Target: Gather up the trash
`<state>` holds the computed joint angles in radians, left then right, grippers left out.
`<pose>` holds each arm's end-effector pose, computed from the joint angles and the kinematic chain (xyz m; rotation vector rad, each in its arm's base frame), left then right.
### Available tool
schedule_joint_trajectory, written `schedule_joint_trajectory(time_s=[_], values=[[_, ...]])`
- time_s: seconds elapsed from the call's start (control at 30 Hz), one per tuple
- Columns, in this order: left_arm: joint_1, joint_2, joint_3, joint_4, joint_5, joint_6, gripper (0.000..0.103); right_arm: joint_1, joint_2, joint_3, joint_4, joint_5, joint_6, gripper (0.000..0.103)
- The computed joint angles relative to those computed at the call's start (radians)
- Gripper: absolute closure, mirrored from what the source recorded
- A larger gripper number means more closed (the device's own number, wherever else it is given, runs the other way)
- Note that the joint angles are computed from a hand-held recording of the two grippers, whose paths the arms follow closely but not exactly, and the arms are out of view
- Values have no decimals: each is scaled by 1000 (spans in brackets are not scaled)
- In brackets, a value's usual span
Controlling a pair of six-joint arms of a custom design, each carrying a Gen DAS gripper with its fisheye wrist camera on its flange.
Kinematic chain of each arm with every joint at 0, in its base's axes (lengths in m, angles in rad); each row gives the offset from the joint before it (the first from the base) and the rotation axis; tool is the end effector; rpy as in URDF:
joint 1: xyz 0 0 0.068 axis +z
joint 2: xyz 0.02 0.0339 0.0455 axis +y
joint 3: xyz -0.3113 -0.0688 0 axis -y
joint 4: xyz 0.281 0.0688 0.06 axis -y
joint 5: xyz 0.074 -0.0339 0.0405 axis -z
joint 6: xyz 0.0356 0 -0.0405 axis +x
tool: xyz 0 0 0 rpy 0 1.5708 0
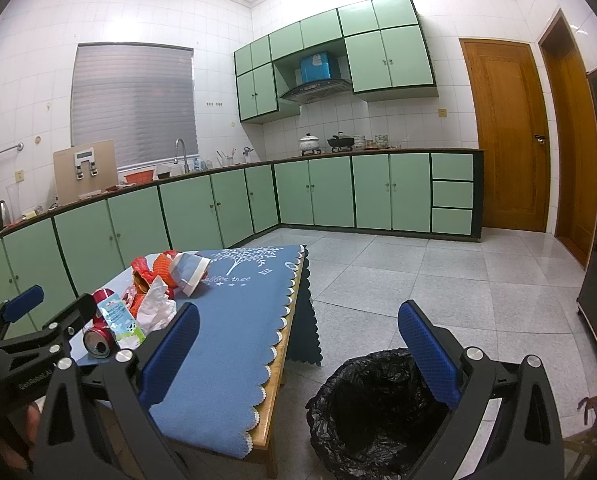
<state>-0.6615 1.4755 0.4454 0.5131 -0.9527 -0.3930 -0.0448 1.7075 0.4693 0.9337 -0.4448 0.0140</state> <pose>0.2299 -0.1422 0.1666 -0.2931 1.8472 0.2744 0.3125 0.0013 0.1441 -0.2509 1.8463 0.3949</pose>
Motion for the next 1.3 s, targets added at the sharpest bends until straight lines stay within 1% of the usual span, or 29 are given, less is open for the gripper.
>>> schedule_joint_trajectory(time_s=[0.67,1.3], values=[[5,7,0,9,5,5,5,1,3,1,2,1,1,6],[0,5,4,-10,2,-8,5,2,4,2,2,2,1,6]])
